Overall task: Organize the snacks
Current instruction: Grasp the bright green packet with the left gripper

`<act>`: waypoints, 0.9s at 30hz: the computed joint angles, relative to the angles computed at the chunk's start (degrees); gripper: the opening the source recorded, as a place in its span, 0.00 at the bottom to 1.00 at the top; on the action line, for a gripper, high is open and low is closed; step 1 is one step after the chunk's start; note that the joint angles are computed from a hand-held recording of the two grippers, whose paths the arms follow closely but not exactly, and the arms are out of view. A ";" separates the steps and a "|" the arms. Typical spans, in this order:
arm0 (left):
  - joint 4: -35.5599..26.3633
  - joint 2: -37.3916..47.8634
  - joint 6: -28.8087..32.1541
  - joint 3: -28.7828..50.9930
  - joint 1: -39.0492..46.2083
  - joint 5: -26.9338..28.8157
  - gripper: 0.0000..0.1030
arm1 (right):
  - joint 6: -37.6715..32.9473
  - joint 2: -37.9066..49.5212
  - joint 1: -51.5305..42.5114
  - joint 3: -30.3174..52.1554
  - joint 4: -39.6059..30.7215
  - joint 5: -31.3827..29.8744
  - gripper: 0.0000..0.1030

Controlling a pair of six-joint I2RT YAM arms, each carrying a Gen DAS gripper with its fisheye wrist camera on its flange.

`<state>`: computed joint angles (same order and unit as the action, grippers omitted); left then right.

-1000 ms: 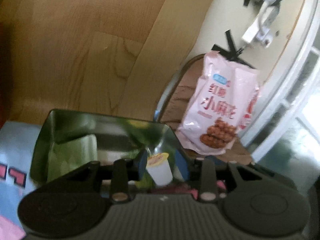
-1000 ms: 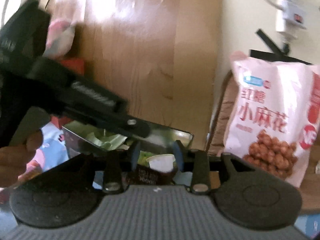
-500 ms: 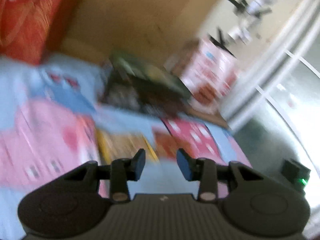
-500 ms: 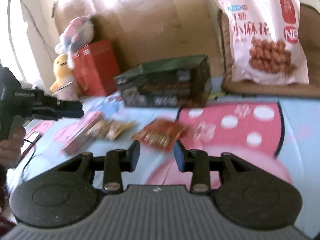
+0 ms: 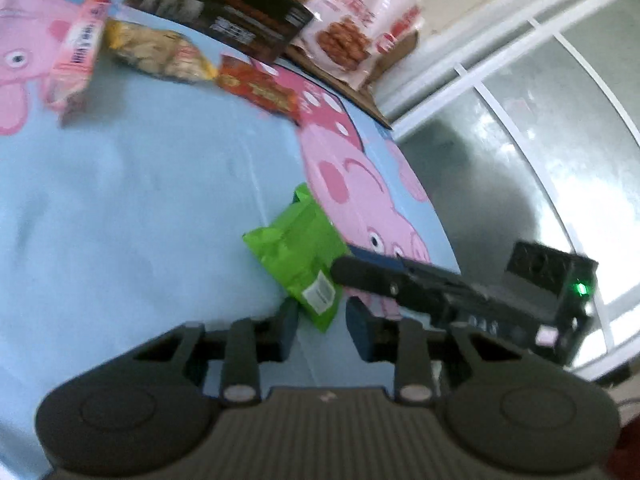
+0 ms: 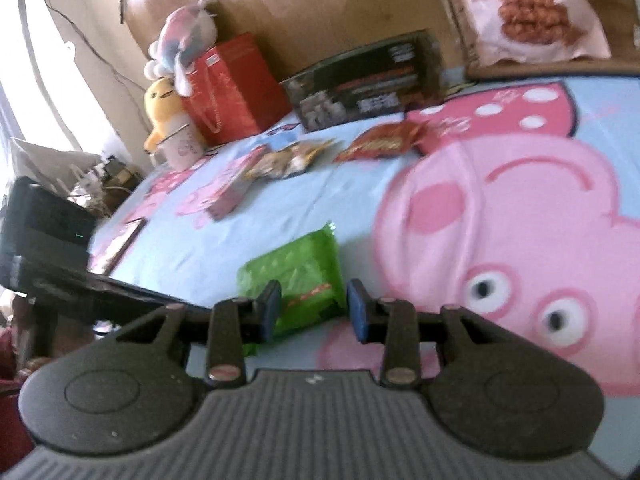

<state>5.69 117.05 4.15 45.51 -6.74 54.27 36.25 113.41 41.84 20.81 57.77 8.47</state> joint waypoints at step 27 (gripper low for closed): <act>4.97 -3.51 0.30 -2.23 9.03 -5.58 0.36 | -21.48 6.92 5.67 22.95 -20.41 3.46 0.35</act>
